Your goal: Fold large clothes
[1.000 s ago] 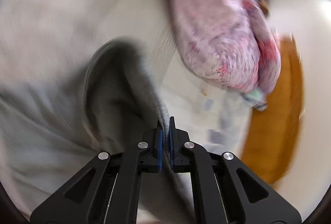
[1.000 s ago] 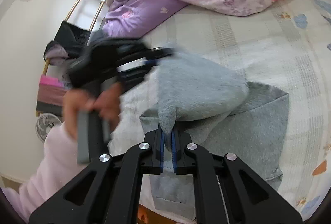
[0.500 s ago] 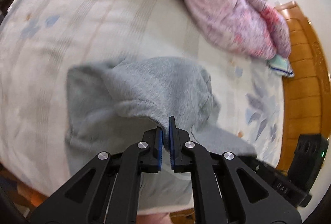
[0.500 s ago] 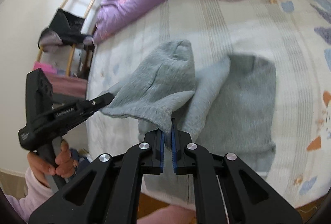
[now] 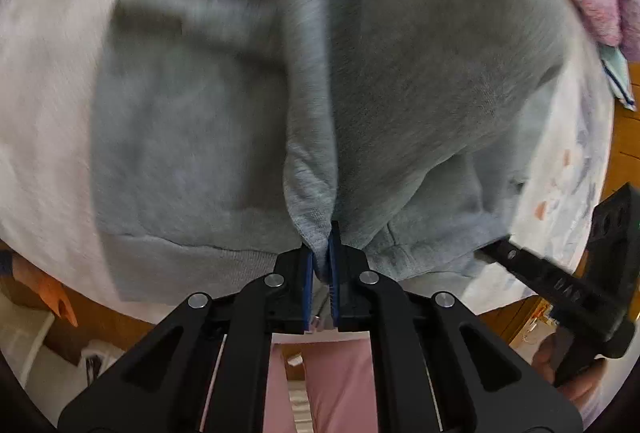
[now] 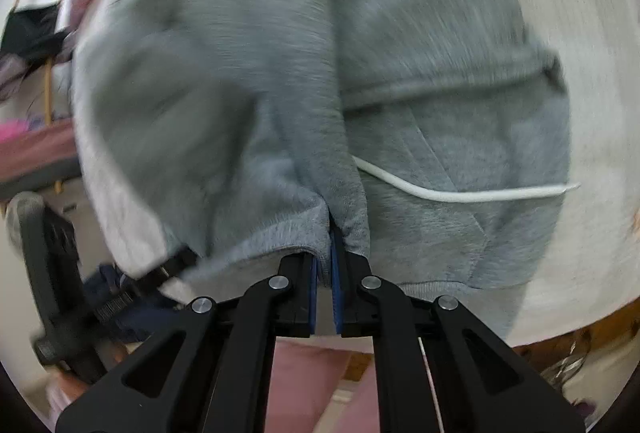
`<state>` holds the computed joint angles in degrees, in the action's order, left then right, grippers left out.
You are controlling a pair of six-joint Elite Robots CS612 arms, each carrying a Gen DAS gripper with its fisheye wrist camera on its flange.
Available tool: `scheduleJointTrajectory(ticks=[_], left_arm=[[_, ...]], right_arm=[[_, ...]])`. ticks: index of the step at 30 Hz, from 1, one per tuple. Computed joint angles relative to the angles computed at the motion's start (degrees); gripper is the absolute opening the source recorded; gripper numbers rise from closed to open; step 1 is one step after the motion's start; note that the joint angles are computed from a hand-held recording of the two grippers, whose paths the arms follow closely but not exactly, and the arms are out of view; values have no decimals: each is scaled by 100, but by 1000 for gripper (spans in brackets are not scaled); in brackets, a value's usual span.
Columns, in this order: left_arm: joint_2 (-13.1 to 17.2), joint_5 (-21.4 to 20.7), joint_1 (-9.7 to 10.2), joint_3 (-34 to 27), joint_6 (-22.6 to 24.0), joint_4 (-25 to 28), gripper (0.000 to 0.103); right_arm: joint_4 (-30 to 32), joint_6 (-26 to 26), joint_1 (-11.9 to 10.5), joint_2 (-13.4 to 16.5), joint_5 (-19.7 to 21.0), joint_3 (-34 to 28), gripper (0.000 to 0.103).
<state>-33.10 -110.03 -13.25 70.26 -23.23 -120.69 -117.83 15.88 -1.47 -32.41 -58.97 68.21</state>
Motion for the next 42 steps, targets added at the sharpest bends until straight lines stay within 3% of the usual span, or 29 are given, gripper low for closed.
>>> scheduleJointTrajectory(ticks=[2, 4, 6, 11, 13, 15, 21, 24, 29, 37, 40, 42], left_arm=[[56, 67, -12, -32, -172, 161, 16], [80, 212, -23, -151, -159, 500, 52], [28, 255, -9, -145, -3, 598, 68], [-158, 154, 82, -127, 383, 800, 69], [-214, 59, 161, -145, 330, 707, 77], [-234, 124, 210, -223, 276, 522, 77], [45, 501, 216, -829, 137, 439, 81], [158, 314, 221, -1028, 69, 312, 81], [178, 515, 127, -1140, 392, 399, 81], [35, 363, 103, -877, 308, 384, 81], [-97, 318, 106, -634, 255, 196, 81], [-133, 375, 117, -581, 281, 191, 81]], right_arm=[[97, 411, 5, 88, -31, -75, 7], [314, 514, -12, 152, 76, -184, 11], [649, 335, -41, 219, 178, -373, 14], [1219, -15, -163, 230, 491, -692, 17], [1215, -189, -209, 169, 491, -709, 17], [982, -266, -233, 21, 438, -443, 18], [862, -89, -162, -182, 171, -7, 18], [565, -121, -34, -354, -361, 90, 18], [254, -521, 208, -538, -1226, -10, 18], [348, -1377, 341, -596, -1893, -179, 19], [40, -1509, 351, -733, -1755, -34, 19], [-203, -1513, 282, -812, -1279, 88, 20]])
